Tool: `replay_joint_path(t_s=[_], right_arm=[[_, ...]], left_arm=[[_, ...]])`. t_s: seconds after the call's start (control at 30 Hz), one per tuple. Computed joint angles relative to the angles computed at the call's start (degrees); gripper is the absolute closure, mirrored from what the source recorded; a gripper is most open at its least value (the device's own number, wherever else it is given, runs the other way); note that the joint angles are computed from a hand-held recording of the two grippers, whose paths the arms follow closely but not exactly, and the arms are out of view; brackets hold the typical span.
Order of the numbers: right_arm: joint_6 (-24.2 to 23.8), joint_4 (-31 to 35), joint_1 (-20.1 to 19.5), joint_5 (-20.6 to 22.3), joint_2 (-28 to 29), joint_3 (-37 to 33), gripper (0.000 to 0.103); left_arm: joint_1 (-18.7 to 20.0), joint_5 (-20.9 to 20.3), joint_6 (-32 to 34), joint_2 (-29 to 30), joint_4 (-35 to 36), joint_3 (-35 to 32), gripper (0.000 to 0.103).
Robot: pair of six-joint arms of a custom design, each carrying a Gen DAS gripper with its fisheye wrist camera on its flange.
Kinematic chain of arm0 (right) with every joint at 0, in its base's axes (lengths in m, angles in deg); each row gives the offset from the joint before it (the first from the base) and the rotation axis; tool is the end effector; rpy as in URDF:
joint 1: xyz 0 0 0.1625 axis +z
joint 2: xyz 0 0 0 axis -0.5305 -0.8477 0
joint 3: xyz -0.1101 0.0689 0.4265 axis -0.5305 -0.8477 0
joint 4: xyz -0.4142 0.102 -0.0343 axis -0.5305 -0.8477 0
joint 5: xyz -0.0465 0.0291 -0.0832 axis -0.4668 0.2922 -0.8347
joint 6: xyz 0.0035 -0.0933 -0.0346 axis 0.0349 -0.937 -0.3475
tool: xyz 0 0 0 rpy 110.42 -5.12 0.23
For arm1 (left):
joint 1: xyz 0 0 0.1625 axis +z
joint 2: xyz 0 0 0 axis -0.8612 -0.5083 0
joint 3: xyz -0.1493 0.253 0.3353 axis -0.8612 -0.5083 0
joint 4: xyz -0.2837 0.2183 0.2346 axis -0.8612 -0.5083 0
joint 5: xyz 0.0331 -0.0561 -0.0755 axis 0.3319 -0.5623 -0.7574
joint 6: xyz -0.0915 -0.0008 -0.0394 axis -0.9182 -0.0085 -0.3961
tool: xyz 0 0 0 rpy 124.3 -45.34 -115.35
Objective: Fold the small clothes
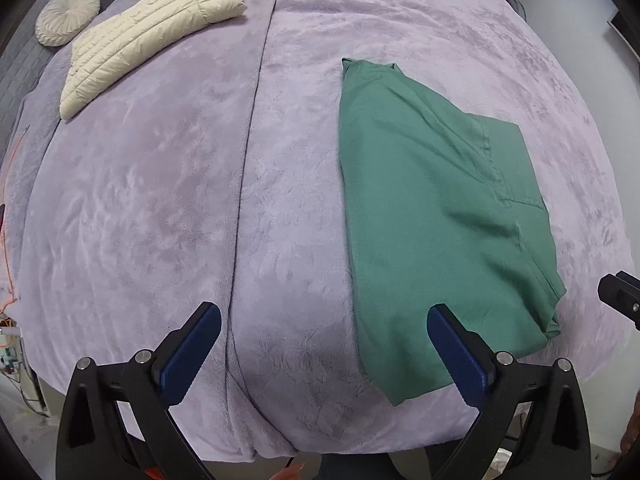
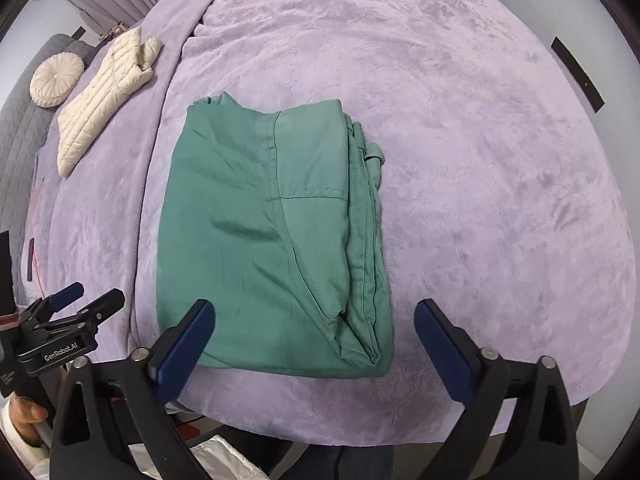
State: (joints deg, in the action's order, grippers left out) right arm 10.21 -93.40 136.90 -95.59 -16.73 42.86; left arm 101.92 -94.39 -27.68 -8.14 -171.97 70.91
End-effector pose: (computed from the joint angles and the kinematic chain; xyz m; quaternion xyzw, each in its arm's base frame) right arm 0.1794 -0.4297 0.3480 -0.2565 -0.8851 0.2580 0.2903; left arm -0.3645 -0.5879 0.2336 0.3431 0.8789 0.0193 0.3308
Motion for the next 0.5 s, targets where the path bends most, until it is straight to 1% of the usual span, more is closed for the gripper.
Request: replay_joint_path(t_s=[0.1,0.17,0.5], right_arm=[[0.93,1.77,0.53,-1.31,0.55,-0.93,0.000],[1.24,2.60,0.63,-1.39,0.75,-1.23,0.000],[3.65,4.60,1.15,-2.47,0.93,-1.78,0.000]], left_arm=[[-0.61,0.87,0.13,-0.19,-0.62,0.16,0.000],[-0.94,1.28,0.79,-0.33,-1.08,0.42,0.000],[-1.08,1.47,-0.47,0.10,0.21,-0.25,0.000]])
